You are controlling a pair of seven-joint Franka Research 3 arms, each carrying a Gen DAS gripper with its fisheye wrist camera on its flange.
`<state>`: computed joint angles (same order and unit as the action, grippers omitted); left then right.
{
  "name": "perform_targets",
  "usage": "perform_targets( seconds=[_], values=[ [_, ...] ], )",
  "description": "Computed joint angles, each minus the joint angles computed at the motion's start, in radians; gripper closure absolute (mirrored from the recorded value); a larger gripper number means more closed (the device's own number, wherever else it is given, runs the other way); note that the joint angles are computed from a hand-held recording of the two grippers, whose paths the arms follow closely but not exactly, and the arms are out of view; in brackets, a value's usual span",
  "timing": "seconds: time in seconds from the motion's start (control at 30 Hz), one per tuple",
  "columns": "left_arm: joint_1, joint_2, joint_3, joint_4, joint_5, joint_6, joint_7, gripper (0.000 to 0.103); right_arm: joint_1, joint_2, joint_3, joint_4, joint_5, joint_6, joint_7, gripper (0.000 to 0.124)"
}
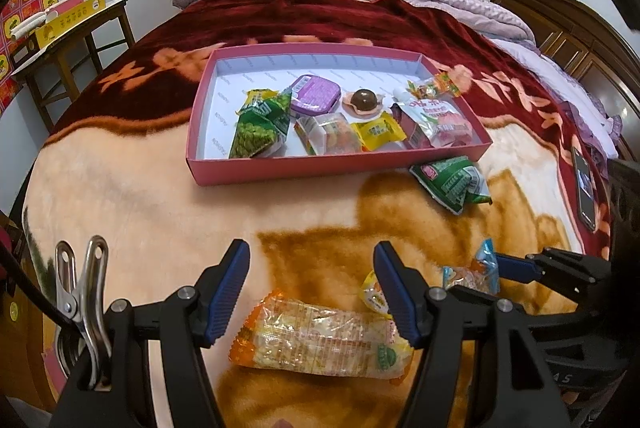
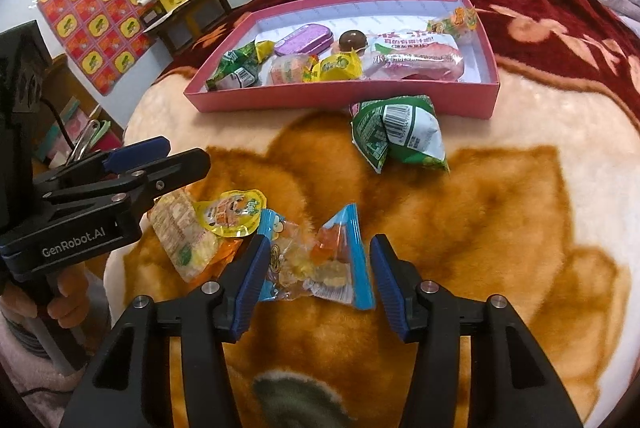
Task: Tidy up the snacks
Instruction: 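Grasp the yellow jelly cup with the left tool while the right tool grasps the clear candy packet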
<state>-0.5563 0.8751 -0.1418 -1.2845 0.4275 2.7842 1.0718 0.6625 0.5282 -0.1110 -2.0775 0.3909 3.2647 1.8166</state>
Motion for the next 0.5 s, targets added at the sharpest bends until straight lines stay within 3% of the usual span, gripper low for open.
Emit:
perform_targets(
  seconds=[0.13,0.27,0.5],
  values=[
    [0.001,0.000,-0.006,0.000,-0.003,-0.006,0.010,0.035,0.000,-0.002,0.002,-0.004,0.009,0.018,-0.003,0.087],
    [0.004,0.006,-0.018,0.006,-0.010,-0.013,0.033,0.035,0.112,-0.003,-0.113,-0.018,0.046,0.031,0.011,0.092],
    [0.008,0.017,-0.053,0.018,-0.039,-0.029,0.108,0.035,0.185,-0.012,-0.192,-0.046,0.127,0.059,0.002,0.092]
  ],
)
